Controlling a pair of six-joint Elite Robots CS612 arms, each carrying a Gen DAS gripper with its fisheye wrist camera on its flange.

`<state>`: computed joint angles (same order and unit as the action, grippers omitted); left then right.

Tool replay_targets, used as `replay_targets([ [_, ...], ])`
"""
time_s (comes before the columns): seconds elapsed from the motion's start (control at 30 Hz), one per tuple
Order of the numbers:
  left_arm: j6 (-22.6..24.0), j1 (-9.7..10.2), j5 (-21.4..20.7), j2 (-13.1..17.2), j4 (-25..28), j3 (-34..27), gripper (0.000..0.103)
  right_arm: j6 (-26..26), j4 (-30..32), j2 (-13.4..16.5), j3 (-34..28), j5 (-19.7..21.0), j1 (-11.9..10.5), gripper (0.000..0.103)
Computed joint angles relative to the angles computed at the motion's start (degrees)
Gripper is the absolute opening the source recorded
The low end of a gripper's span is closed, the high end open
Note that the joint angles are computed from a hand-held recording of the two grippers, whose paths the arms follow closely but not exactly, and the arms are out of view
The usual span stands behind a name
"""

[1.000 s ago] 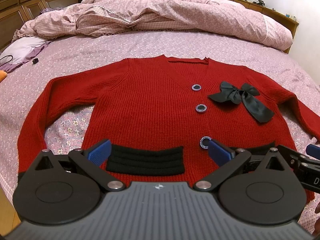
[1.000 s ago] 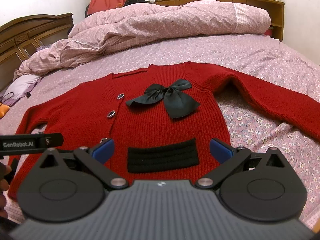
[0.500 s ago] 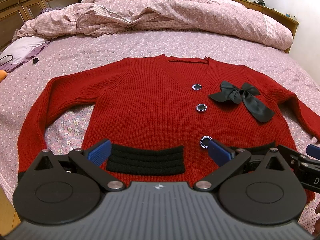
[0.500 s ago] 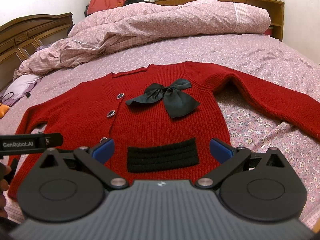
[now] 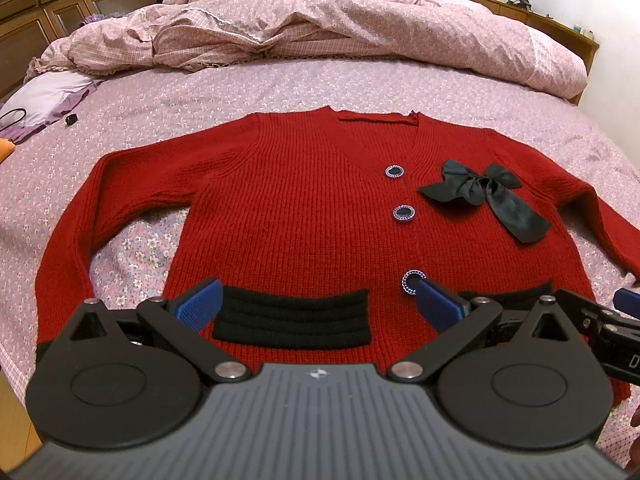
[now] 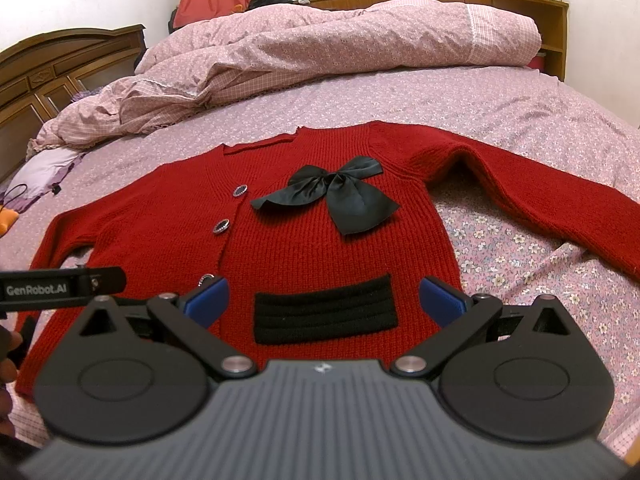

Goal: Fold small clothes

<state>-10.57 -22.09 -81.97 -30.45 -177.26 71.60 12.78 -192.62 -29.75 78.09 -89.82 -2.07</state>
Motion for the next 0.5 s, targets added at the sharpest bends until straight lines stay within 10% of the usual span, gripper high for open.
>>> replay_targets([
  [0.5, -0.13, 0.01, 0.02, -0.02, 0.45, -0.02, 0.103, 0.33, 0.58, -0.18, 0.23, -0.12, 0.01, 0.103],
])
